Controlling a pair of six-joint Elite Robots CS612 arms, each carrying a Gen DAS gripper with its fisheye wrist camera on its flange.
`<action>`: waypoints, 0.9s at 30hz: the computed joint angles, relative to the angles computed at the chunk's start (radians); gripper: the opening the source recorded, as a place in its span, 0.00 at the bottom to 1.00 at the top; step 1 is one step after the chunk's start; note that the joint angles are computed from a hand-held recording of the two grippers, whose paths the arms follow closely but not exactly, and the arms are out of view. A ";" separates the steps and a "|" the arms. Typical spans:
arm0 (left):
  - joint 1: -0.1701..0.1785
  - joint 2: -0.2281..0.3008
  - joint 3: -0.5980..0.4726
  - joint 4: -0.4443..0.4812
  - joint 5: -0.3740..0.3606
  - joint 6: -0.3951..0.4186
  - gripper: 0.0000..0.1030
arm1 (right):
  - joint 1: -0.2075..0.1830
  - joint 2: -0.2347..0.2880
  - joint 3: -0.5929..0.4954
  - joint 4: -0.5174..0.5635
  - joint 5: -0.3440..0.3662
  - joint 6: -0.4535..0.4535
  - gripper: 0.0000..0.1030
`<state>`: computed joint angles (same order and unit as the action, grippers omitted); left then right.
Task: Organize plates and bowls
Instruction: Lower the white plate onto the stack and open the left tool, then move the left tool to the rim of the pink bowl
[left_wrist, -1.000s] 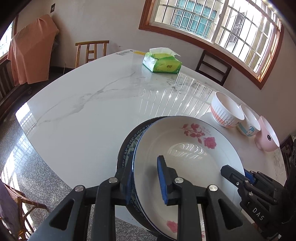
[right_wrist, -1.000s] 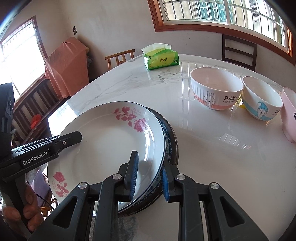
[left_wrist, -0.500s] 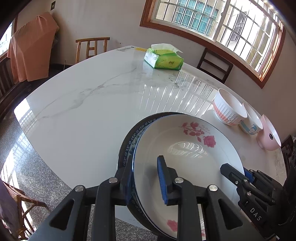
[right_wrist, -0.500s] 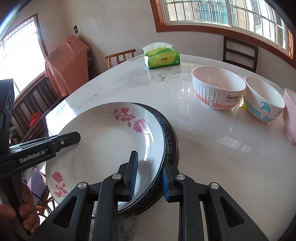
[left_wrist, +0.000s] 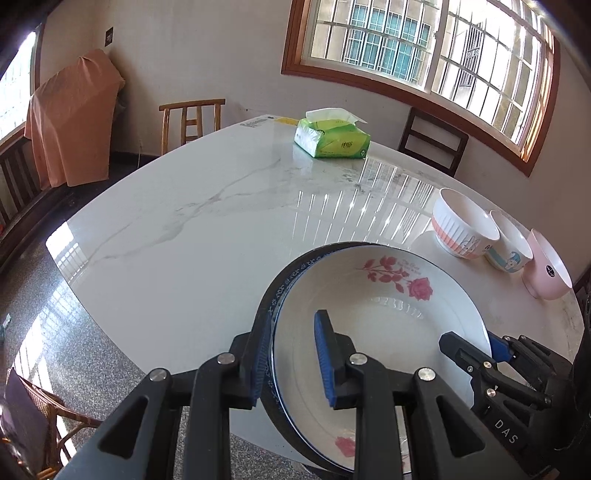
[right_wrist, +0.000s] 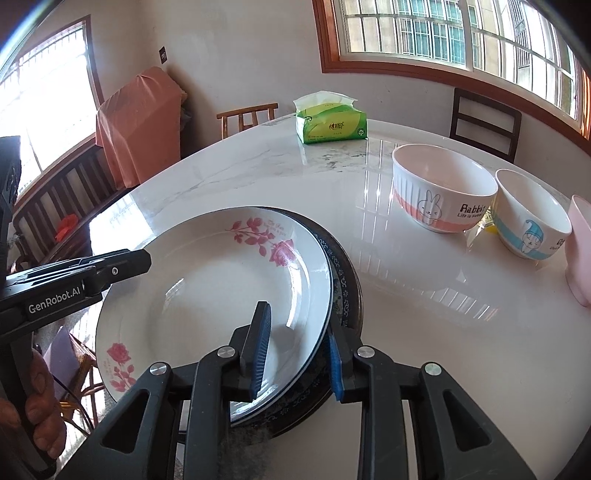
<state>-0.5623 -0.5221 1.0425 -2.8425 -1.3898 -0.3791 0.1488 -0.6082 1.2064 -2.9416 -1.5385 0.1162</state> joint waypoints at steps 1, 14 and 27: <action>-0.004 -0.002 0.004 -0.008 0.020 0.010 0.24 | -0.001 0.000 0.002 -0.005 0.001 -0.001 0.30; -0.016 -0.015 0.023 -0.014 0.023 0.027 0.24 | -0.043 -0.006 0.061 -0.199 0.080 0.167 0.60; -0.061 -0.043 0.063 -0.032 0.074 0.115 0.26 | -0.109 -0.061 0.207 -0.360 0.091 0.360 0.71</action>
<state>-0.6233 -0.5652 1.1055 -2.8742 -1.3155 -0.2641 0.0400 -0.6690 1.4138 -3.3013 -1.4472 0.4762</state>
